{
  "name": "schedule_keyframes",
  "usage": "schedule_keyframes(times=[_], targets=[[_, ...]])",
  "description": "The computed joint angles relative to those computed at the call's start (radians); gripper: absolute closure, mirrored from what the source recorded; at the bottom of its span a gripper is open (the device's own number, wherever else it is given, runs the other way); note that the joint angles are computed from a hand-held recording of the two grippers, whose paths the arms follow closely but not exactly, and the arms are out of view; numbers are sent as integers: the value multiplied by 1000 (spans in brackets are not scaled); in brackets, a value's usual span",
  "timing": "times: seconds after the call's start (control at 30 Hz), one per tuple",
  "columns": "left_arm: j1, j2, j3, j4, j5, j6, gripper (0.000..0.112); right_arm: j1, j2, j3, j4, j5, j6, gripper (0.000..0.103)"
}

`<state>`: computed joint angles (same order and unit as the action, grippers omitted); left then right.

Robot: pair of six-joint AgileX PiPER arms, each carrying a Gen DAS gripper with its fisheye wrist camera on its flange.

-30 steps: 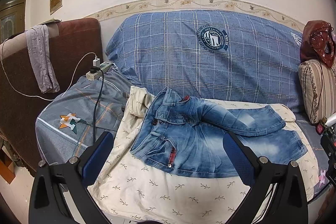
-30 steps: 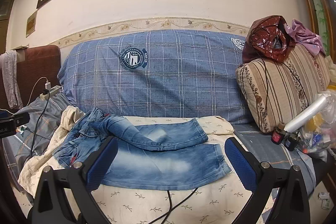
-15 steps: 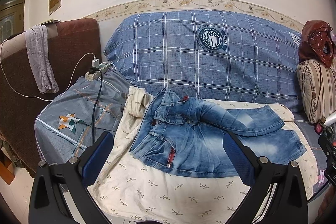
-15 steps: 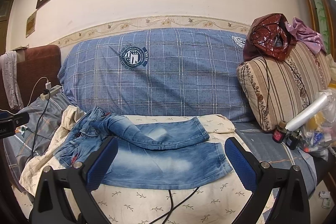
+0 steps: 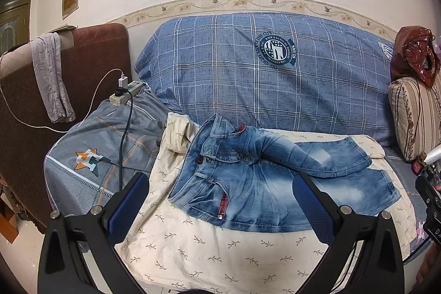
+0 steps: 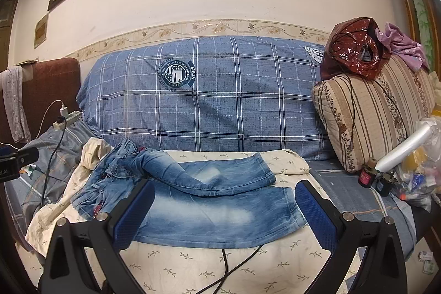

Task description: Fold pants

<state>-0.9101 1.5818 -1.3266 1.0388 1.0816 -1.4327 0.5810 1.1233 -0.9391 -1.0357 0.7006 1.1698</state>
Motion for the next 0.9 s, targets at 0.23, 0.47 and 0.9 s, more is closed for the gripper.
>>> schedule_keyframes(times=[0.23, 0.47, 0.9], targets=[[-1, 1, 0, -1, -4, 1, 9, 2, 5, -2, 0, 1, 3, 0], [2, 11, 3, -4, -13, 3, 9, -4, 7, 0, 7, -2, 0, 0], [12, 22, 1, -16, -26, 8, 9, -15, 18, 9, 7, -20, 5, 0]])
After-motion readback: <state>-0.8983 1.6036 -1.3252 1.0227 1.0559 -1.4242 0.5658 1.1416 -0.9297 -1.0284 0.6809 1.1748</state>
